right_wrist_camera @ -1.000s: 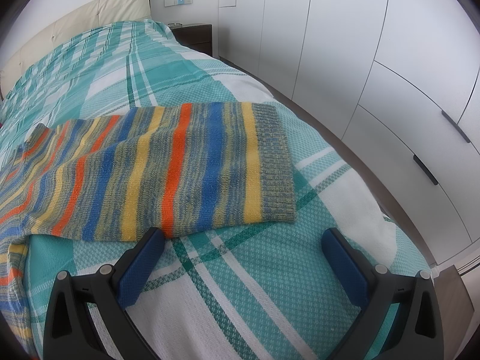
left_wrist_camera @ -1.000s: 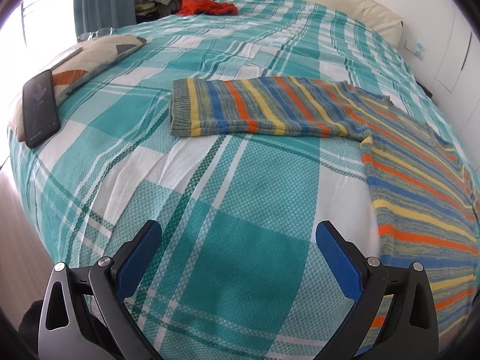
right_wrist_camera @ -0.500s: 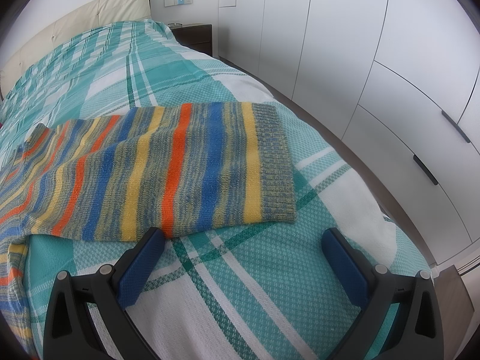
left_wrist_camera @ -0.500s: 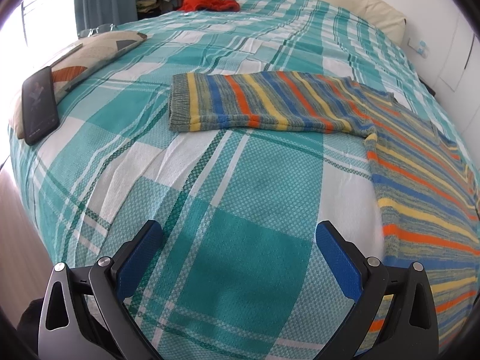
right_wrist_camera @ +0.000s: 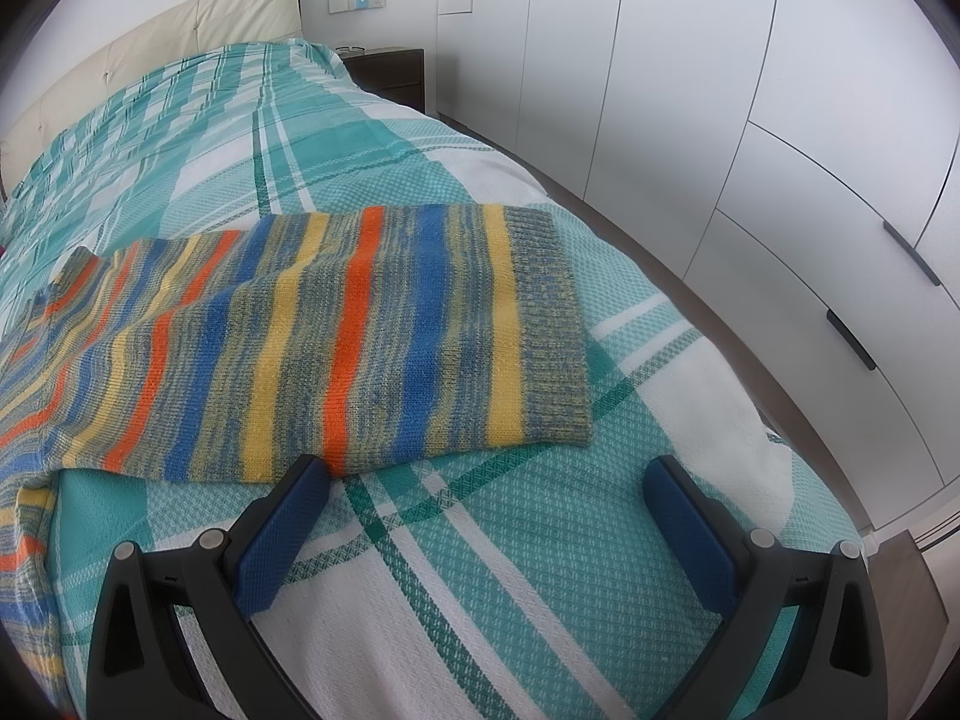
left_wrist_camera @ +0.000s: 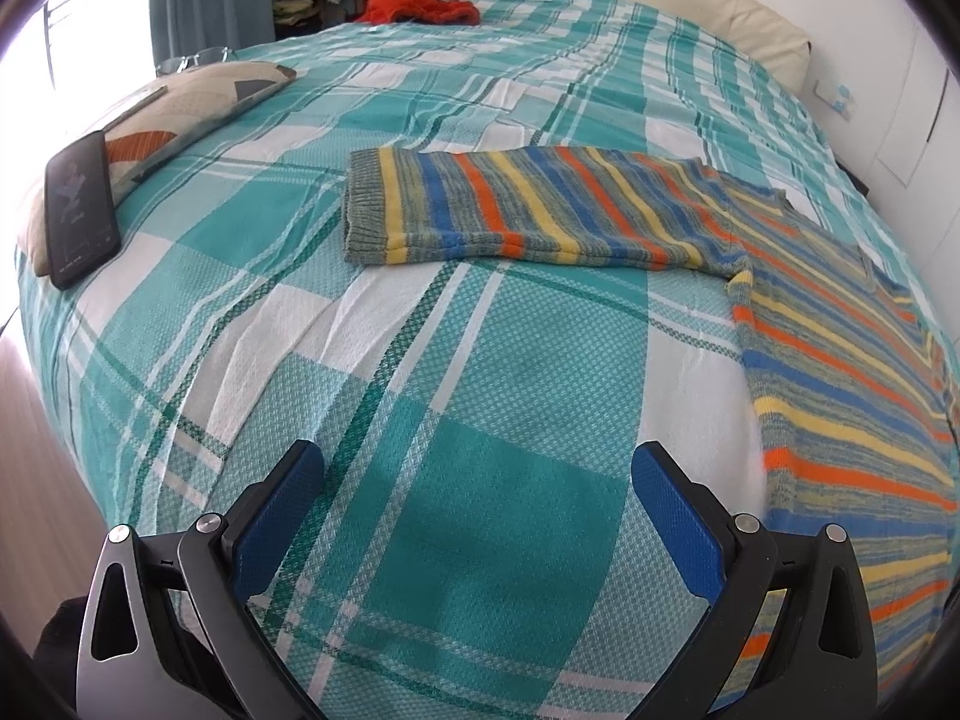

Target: Fold small clothes

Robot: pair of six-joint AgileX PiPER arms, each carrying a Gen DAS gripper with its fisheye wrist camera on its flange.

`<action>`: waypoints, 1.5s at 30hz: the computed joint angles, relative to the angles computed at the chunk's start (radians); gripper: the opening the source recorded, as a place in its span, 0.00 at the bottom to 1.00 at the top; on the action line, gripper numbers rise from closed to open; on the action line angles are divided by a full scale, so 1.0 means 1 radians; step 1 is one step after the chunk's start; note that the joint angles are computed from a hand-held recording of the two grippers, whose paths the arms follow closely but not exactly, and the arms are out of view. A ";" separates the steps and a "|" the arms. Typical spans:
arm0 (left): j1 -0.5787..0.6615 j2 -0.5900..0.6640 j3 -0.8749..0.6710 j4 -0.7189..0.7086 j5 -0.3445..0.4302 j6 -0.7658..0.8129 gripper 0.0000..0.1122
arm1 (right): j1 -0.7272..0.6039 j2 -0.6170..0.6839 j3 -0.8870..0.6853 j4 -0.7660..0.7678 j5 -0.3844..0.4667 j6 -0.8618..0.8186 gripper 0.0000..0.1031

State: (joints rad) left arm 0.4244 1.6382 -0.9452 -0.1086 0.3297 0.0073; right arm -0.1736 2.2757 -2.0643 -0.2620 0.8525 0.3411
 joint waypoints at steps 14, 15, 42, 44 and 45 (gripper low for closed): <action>-0.011 -0.001 -0.003 0.009 0.001 -0.005 0.91 | -0.001 -0.001 0.001 0.001 0.000 -0.002 1.00; -0.011 0.000 -0.005 0.003 0.004 -0.001 0.91 | -0.001 -0.002 0.002 0.001 0.000 -0.001 1.00; -0.083 0.029 -0.020 0.192 0.003 -0.142 0.91 | 0.001 0.006 -0.011 0.001 0.006 -0.001 1.00; -0.088 0.031 -0.023 0.206 0.003 -0.158 0.91 | 0.001 0.006 -0.010 0.004 0.004 -0.001 1.00; -0.089 0.032 -0.024 0.208 0.003 -0.161 0.91 | 0.001 0.006 -0.010 0.002 0.005 -0.001 1.00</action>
